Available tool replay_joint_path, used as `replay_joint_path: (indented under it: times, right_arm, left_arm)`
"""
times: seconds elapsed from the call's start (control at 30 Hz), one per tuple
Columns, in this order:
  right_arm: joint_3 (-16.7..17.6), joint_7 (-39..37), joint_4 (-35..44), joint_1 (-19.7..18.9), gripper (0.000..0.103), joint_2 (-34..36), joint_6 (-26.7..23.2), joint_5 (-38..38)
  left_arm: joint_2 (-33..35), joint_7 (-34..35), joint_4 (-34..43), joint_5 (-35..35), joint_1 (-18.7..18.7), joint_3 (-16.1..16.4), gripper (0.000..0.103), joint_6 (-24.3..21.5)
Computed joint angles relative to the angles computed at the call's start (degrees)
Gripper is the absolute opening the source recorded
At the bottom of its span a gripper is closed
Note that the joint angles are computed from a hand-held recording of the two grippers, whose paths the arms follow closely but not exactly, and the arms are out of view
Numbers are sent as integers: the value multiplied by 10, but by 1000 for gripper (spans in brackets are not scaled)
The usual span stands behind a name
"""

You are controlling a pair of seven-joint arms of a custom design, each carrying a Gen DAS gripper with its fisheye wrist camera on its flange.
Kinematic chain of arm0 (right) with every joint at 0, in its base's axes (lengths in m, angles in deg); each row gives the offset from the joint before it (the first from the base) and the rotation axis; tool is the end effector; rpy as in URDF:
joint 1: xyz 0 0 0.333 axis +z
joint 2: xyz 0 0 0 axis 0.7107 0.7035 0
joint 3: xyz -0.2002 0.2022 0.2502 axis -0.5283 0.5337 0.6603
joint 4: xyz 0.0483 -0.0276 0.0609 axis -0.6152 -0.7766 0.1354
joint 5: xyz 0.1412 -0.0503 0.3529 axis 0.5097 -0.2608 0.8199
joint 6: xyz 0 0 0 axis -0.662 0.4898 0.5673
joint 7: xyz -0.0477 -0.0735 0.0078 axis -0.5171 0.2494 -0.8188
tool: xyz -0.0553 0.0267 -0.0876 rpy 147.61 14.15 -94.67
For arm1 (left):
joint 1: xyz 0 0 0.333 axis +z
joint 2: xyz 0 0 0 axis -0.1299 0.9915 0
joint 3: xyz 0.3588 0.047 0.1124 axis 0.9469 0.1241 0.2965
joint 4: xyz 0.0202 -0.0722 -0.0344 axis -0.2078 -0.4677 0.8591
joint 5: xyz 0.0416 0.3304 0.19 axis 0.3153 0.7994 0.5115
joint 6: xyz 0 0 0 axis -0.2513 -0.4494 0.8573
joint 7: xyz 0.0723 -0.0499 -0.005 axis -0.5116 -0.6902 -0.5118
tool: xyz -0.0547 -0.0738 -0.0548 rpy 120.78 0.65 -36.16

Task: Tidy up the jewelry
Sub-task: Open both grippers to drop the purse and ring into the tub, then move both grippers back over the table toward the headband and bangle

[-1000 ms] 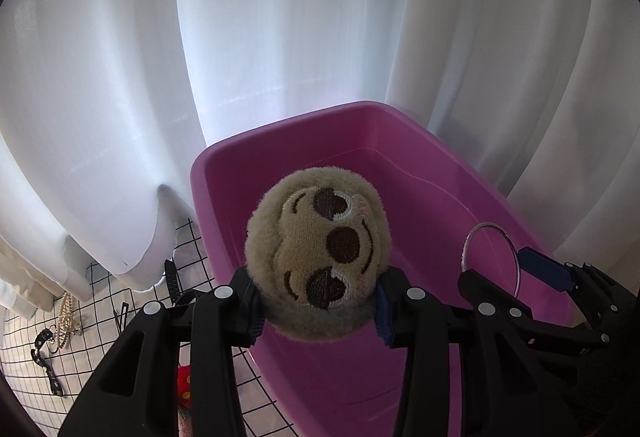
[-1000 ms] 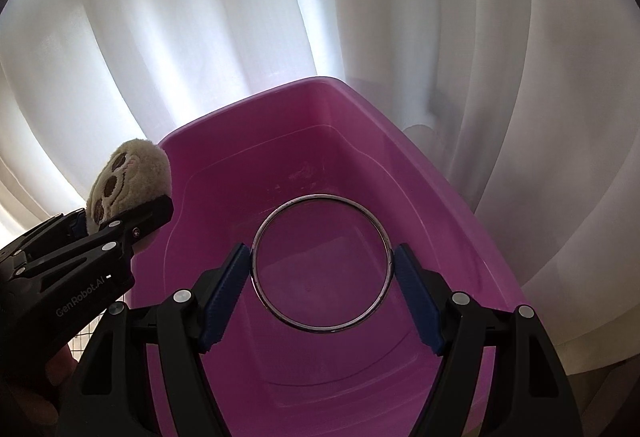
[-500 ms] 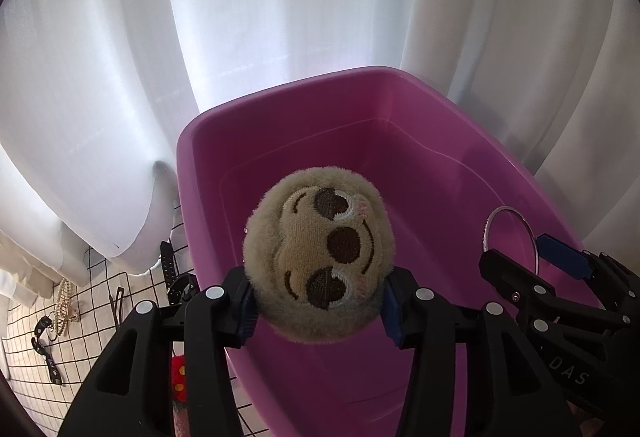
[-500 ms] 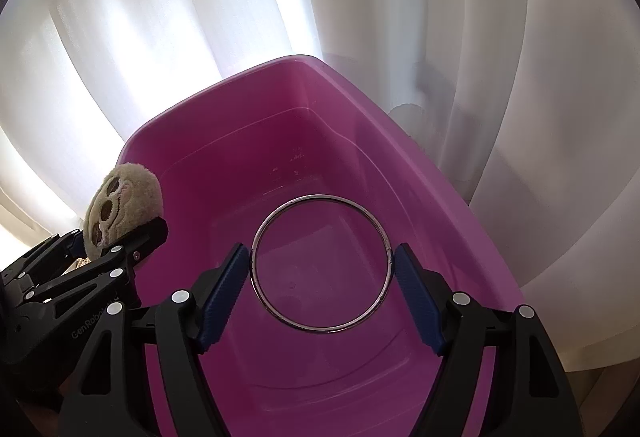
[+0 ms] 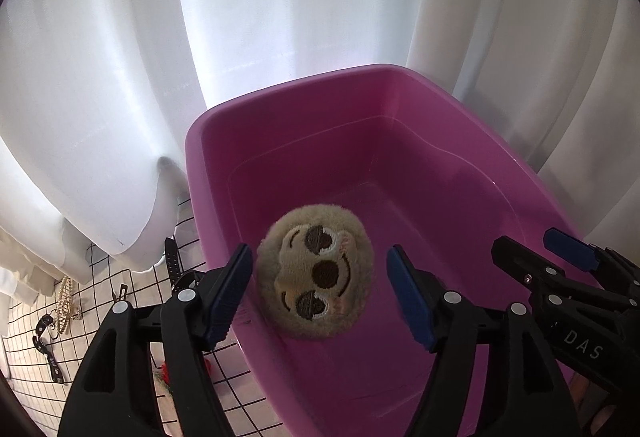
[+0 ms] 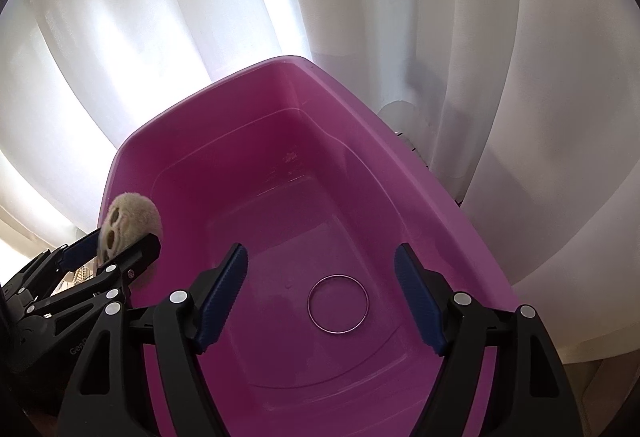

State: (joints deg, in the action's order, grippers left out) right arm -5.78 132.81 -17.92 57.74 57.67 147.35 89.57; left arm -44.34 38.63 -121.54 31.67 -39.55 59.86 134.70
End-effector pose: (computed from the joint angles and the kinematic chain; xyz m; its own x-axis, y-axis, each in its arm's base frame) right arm 0.6297 0.1870 0.6208 0.1400 -0.9703 -0.1972 -0.8001 0.0065 -0.5999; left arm 0.6350 -0.4183 0.6416 0.0634 -0.9979 0.0143 -0.7839 -0.0586 -0.6181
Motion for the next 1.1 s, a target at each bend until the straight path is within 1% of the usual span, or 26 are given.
replay_joint_path:
  times: [0.07, 0.17, 0.4, 0.67, 0.8, 0.9, 1.0, 1.1]
  right_arm:
    - [0, 4, -2, 0, 73, -1, 5, 1]
    - [0, 5, -5, -1, 73, -3, 11, 7]
    - [-1, 13, -7, 4, 73, -7, 10, -8]
    - [1, 33, -14, 11, 73, -14, 17, -21]
    - [5, 41, -41, 17, 73, -29, 44, -11]
    - [10, 37, -53, 25, 73, -36, 50, -9]
    - [15, 28, -64, 33, 73, -44, 56, -1]
    - [23, -3, -74, 40, 73, -53, 61, 33]
  left_arm:
    - [2, -12, 10, 29, -15, 12, 83, -19]
    - [-6, -16, -2, 28, -7, 7, 89, -5]
    - [-14, -25, -8, 36, -3, 5, 89, -10]
    - [-48, -60, -49, 58, 2, 3, 91, -6]
    - [-83, -102, -91, 72, 9, -3, 93, -2]
    - [-116, -137, -135, 85, 20, -12, 94, 9]
    - [-144, -164, -174, 95, 32, -24, 94, 8]
    - [-184, -194, -229, 105, 49, -38, 94, 16]
